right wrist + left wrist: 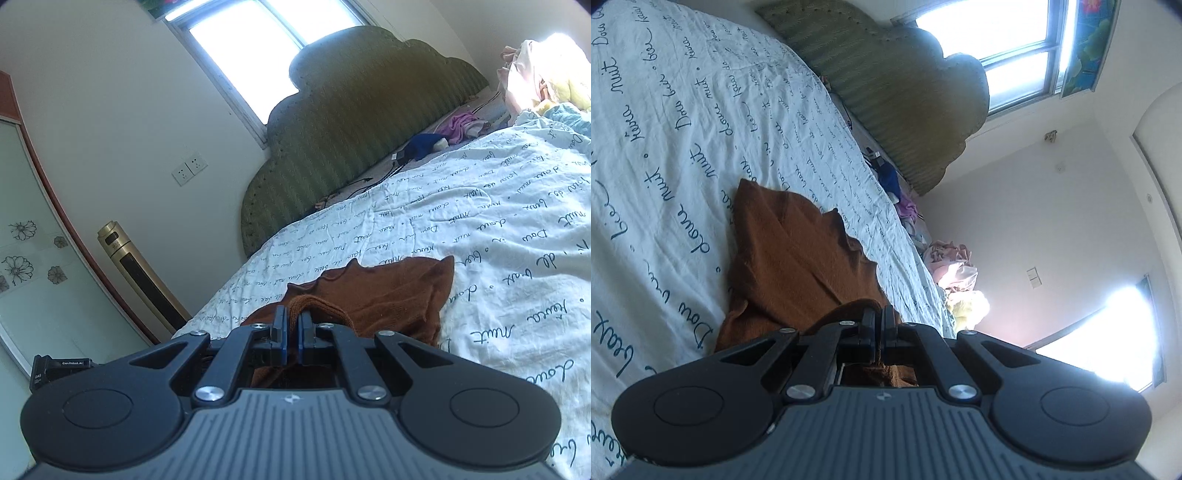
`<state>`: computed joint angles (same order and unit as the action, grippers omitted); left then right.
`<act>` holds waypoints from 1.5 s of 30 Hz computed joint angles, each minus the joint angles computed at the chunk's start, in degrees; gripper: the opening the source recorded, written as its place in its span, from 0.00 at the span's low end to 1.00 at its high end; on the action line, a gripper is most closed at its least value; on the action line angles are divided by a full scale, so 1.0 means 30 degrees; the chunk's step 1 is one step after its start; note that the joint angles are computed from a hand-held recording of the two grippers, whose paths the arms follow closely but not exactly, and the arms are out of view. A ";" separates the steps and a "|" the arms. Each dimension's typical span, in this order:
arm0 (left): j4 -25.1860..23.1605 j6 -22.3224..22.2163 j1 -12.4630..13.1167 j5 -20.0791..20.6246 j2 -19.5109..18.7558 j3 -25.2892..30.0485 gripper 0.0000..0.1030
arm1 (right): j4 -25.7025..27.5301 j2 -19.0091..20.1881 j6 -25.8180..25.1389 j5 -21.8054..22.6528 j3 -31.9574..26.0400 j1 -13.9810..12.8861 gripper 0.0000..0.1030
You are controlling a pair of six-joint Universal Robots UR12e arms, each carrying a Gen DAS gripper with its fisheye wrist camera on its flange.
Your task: Fold small clothes
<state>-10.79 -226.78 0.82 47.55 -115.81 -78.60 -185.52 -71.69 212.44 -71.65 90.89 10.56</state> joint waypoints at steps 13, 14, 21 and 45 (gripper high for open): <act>-0.2889 0.1269 -0.0235 0.1940 -0.1507 0.2716 0.02 | 0.2391 0.1790 -0.0267 0.0975 -0.2582 -0.0422 0.04; -0.3114 0.1309 -0.0262 0.2059 -0.1715 0.3062 0.02 | 0.2743 0.2016 -0.0219 0.1042 -0.2944 -0.0475 0.04; -0.5330 0.1157 -0.0455 0.2760 -0.3541 0.5995 0.02 | 0.4797 0.3651 0.0844 0.1377 -0.5404 -0.0902 0.04; -0.9094 -0.0298 -0.0416 0.4113 -0.5990 0.9167 0.02 | 1.1571 0.7675 0.2634 0.4561 -1.1410 -0.1591 0.52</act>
<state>-38.07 -227.67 -0.43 59.89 -133.78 -51.10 -150.80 -48.66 220.34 -57.97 56.66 5.78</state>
